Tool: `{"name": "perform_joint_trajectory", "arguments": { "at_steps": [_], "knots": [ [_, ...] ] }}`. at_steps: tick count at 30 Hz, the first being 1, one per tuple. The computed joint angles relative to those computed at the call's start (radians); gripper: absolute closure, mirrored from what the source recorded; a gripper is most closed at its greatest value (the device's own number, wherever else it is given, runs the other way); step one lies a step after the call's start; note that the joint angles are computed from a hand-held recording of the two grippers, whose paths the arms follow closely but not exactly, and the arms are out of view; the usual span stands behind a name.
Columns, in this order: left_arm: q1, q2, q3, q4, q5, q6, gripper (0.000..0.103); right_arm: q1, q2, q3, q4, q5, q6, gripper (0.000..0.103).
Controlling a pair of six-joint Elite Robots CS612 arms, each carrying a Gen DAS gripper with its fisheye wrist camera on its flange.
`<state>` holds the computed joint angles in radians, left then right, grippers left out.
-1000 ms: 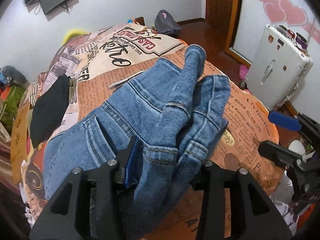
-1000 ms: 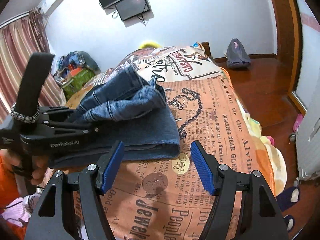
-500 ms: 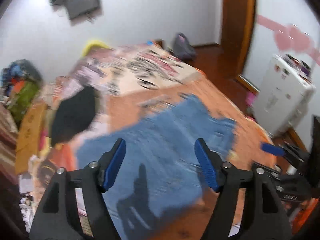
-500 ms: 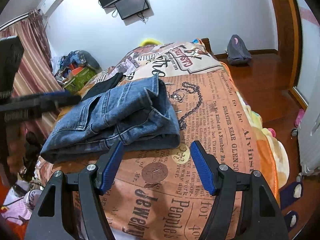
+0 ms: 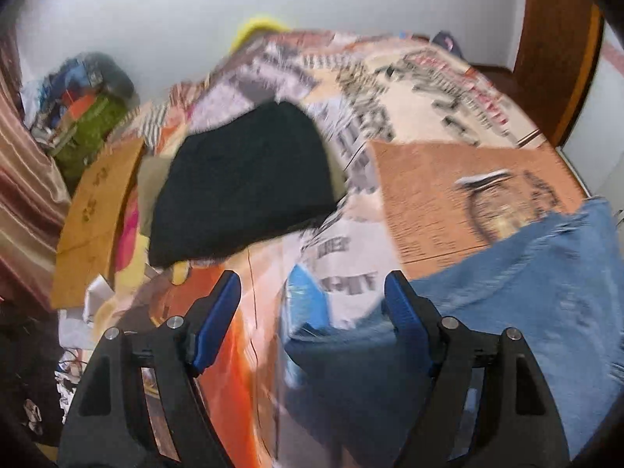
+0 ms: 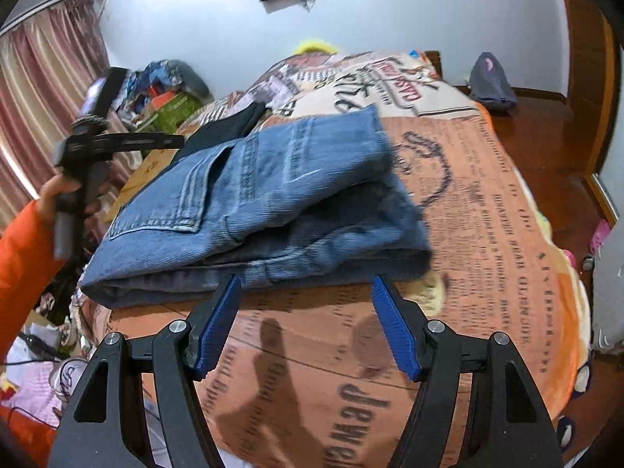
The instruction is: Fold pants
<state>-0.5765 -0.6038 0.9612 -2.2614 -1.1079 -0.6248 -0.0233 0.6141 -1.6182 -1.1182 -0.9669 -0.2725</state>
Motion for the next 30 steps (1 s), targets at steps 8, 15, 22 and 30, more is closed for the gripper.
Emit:
{"name": "perform_joint_trajectory", "arguments": {
  "at_steps": [8, 15, 22, 30],
  "knots": [
    [0.029, -0.040, 0.152, -0.208, -0.148, 0.051, 0.027, 0.032, -0.027, 0.066, 0.005, -0.066, 0.007, 0.036],
    [0.021, -0.122, 0.311, -0.319, -0.247, 0.093, 0.027, 0.044, -0.054, 0.144, -0.094, -0.173, 0.044, 0.036],
    [-0.015, -0.173, 0.396, -0.389, -0.279, 0.016, 0.028, 0.038, -0.065, 0.174, -0.144, -0.219, 0.062, 0.036],
    [-0.050, -0.185, 0.365, -0.383, -0.209, 0.080, 0.035, 0.024, -0.058, 0.137, -0.224, -0.269, 0.102, 0.036]
  ]
}}
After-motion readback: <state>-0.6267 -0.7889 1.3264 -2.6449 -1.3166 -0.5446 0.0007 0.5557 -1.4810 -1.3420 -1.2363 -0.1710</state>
